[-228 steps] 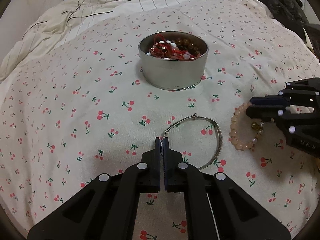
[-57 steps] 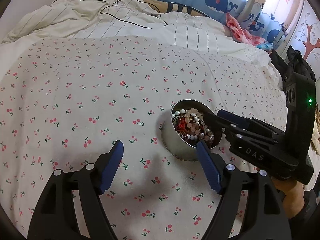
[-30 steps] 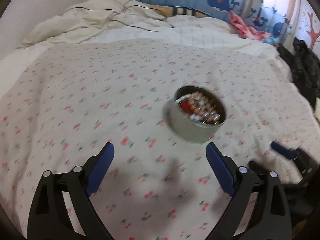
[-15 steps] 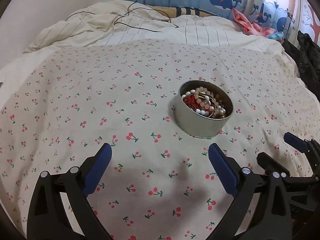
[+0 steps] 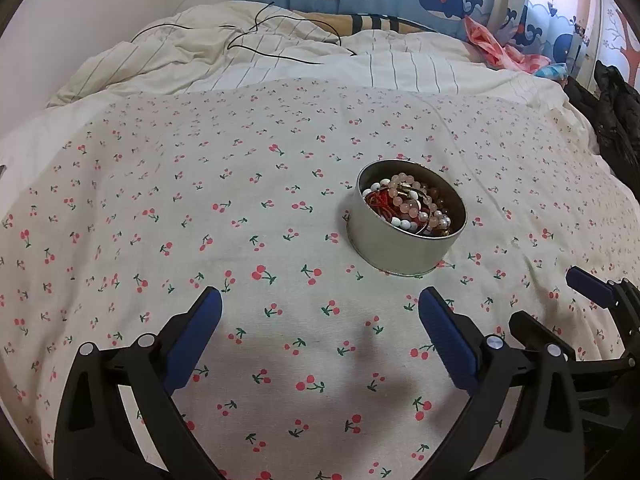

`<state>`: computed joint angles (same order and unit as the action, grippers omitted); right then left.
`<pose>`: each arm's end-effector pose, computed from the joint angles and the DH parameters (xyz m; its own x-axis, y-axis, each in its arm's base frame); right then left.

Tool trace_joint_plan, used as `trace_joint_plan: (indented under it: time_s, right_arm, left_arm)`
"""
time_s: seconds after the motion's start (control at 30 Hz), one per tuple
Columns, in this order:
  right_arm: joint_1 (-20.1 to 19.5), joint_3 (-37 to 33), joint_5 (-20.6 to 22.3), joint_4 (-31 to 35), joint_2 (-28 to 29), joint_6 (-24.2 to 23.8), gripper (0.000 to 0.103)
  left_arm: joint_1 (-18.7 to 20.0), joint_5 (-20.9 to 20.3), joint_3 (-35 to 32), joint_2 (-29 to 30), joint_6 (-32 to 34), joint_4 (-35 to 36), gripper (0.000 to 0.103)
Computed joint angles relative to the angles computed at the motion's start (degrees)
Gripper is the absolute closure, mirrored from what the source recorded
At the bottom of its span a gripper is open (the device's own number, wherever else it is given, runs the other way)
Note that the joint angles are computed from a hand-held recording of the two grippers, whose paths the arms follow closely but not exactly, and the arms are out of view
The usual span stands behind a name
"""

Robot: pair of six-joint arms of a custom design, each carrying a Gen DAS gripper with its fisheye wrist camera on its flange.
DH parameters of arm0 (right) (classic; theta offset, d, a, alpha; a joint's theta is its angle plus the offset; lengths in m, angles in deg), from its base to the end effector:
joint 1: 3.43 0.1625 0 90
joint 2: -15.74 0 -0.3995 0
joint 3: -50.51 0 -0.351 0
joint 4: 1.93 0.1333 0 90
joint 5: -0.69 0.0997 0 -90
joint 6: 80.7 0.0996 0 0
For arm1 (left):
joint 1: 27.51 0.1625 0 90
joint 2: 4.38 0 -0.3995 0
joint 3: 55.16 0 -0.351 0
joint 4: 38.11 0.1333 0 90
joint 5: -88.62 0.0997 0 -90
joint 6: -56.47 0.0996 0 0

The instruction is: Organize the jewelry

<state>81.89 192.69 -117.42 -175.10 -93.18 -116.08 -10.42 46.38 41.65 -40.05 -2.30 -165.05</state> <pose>0.0620 -0.3014 0.3676 -0.7232 -0.0200 0.6903 -0.4491 0.7730 -0.4481 -0.4720 -0.3617 -0.0139 -0.6975 0.1502 -0.7006 0.5311 0.7647 -0.3649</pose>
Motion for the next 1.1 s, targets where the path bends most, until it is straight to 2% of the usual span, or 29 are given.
trace_joint_plan:
  time_s: [0.53, 1.1]
  right_arm:
    - [-0.04, 0.17, -0.09, 0.16, 0.14, 0.55, 0.015]
    - [-0.79, 0.33, 0.45, 0.53, 0.01, 0.62, 0.015]
  left_arm:
    - [0.09, -0.08, 0.11, -0.04, -0.04, -0.01, 0.008]
    - [0.47, -0.64, -0.94, 0.18, -0.87, 2.94, 0.008]
